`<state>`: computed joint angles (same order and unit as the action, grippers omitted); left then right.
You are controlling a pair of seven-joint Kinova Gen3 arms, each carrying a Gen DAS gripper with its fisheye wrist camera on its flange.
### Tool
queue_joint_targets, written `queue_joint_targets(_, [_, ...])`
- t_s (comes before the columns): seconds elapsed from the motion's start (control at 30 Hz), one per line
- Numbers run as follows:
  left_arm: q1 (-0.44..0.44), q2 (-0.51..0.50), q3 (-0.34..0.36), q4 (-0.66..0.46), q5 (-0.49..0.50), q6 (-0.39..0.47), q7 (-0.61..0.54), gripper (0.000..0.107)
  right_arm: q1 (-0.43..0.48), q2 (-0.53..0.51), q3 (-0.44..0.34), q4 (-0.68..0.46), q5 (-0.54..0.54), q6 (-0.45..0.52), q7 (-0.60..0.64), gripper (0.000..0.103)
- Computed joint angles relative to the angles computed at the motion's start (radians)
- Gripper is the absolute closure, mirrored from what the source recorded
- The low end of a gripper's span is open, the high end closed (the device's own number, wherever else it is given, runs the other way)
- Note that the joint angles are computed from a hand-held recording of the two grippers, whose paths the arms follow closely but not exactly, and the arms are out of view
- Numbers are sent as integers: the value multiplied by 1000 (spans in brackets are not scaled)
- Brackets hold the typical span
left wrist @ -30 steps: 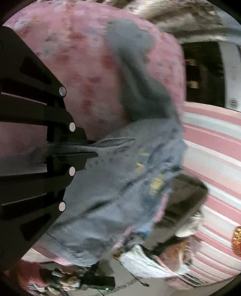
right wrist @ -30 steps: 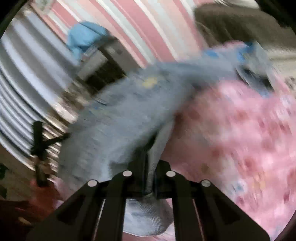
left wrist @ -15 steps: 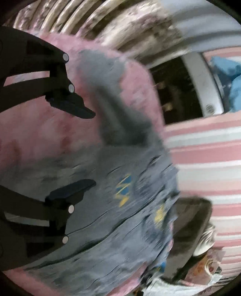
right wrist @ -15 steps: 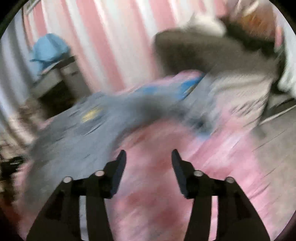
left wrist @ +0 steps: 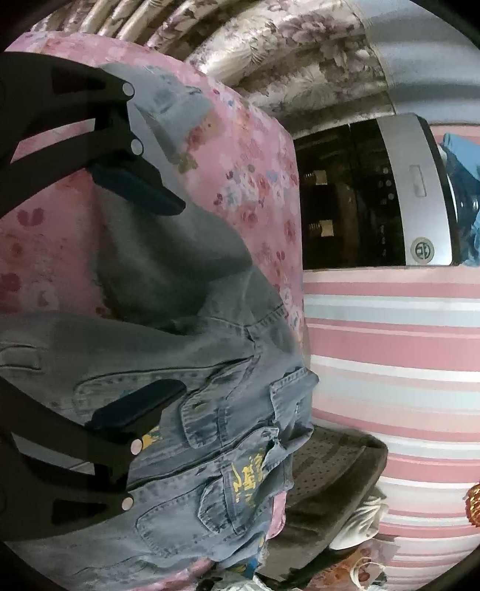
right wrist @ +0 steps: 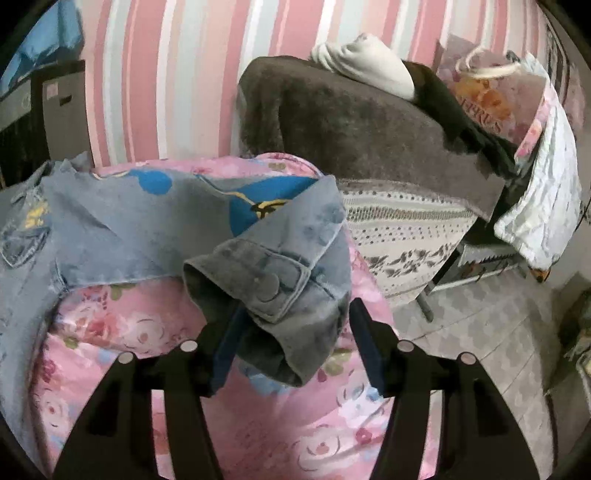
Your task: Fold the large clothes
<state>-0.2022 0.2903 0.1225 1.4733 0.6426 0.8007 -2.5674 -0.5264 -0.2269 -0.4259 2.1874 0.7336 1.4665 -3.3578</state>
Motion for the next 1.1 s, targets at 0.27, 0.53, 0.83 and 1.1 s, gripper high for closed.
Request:
queue_joint_targets(0.27, [12,21,16,-26,-14,0,-3,15,95,30,-106,-62,-56,39,143,30])
queue_joint_targets(0.53, [36,44,14,-65,-60,19,66,14,232,-61,-52,-35,-1,-116,195,85])
queue_joint_targets(0.83, [41,67,27,-123,-59,47,77,14,12,-377,224,61,83,-450,-110,94])
queue_joint_targets(1.1, [102,145,25,-206,-164,91,171,14,-286,-233,490,2,390,-775,-396,94])
